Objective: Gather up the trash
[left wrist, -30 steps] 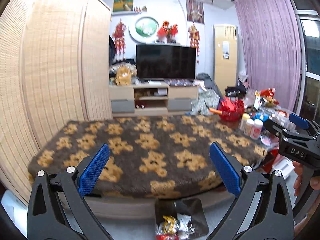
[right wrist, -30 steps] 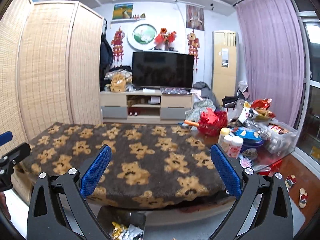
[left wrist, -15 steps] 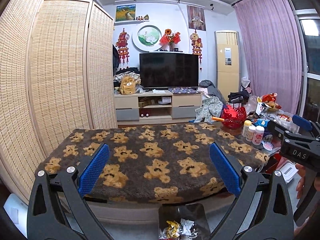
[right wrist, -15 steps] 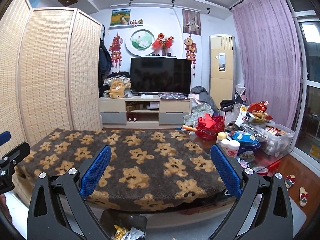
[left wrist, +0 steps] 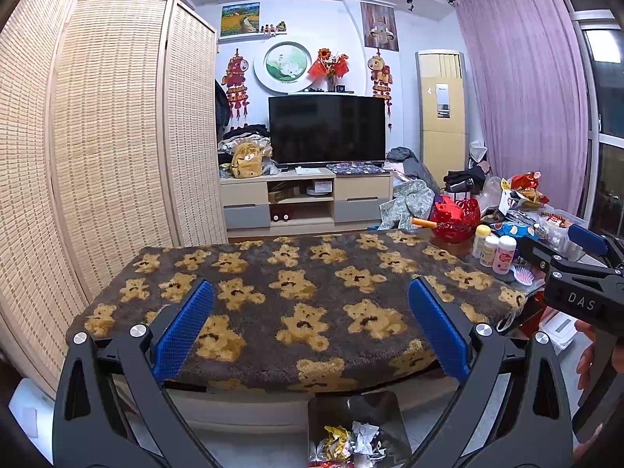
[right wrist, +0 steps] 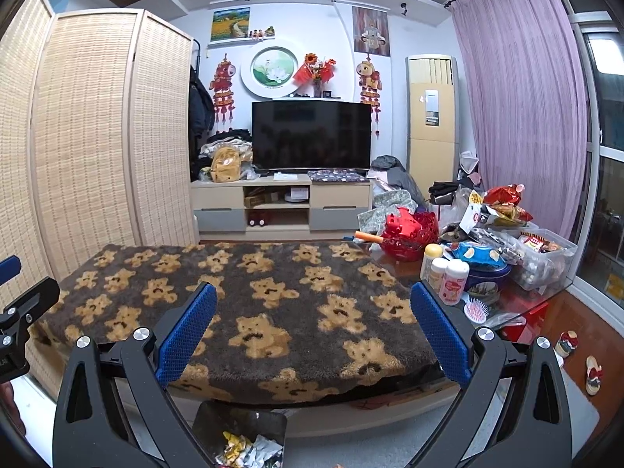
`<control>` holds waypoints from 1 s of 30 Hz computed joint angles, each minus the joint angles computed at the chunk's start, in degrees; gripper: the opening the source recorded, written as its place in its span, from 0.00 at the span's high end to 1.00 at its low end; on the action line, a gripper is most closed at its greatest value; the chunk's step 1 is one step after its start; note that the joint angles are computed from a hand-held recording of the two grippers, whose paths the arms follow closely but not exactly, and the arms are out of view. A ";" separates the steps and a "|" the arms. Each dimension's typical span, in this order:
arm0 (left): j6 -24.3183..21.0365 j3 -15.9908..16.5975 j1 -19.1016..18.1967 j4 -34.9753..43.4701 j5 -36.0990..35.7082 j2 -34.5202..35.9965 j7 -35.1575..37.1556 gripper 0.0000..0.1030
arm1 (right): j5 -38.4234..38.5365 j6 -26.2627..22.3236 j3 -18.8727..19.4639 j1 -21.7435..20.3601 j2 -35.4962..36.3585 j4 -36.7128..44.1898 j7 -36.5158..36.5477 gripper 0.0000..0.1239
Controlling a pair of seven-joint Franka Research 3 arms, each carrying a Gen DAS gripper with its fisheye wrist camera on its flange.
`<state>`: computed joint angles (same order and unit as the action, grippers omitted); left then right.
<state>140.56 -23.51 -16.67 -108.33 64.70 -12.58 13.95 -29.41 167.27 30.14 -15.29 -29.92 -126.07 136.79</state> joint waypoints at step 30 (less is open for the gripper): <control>-0.61 0.51 -1.29 0.98 0.78 1.54 -0.40 0.08 | -1.07 -1.10 -2.09 2.70 1.84 0.57 0.87 0.20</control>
